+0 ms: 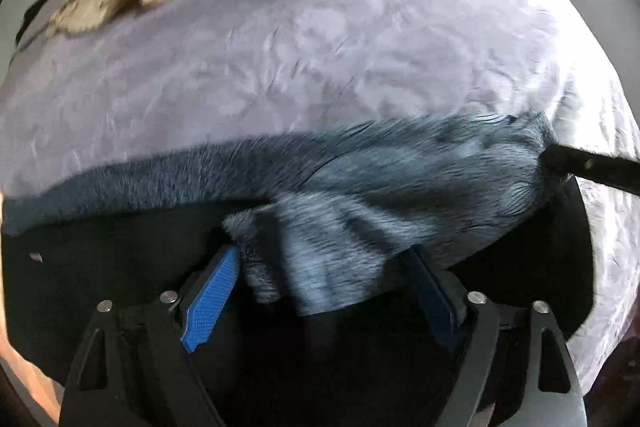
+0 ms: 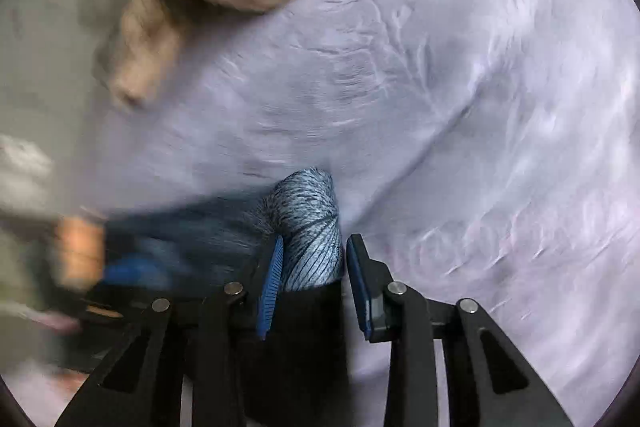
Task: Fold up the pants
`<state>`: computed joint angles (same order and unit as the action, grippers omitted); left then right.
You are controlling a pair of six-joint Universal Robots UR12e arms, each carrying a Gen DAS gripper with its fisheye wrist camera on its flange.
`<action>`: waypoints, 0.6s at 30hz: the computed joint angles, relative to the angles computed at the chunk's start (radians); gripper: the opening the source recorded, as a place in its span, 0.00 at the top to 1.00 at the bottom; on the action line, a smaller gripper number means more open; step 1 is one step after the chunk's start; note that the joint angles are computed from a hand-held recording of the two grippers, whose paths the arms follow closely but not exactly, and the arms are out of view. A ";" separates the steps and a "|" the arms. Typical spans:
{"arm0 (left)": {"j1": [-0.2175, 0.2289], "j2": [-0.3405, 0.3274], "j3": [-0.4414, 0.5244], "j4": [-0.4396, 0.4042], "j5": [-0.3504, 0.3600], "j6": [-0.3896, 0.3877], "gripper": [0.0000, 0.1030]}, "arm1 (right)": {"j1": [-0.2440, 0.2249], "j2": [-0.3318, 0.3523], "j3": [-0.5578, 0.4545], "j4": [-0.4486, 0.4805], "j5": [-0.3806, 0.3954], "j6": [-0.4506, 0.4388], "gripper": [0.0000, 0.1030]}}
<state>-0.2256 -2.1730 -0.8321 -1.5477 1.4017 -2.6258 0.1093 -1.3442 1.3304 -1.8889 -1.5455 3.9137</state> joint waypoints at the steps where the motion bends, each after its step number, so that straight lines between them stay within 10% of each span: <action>1: 0.003 0.001 -0.012 0.012 -0.002 -0.005 0.08 | -0.002 0.002 0.006 0.007 0.002 -0.014 0.66; 12: 0.026 0.007 0.036 0.042 -0.054 -0.086 0.08 | 0.014 -0.081 0.063 -0.132 -0.026 0.082 0.54; 18: 0.000 -0.008 -0.016 0.083 0.070 -0.091 0.08 | 0.032 -0.014 0.012 -0.099 0.023 0.026 0.55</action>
<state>-0.2254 -2.1809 -0.8477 -1.4647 1.4719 -2.7169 0.1415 -1.3585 1.3419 -1.9881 -1.5228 3.9401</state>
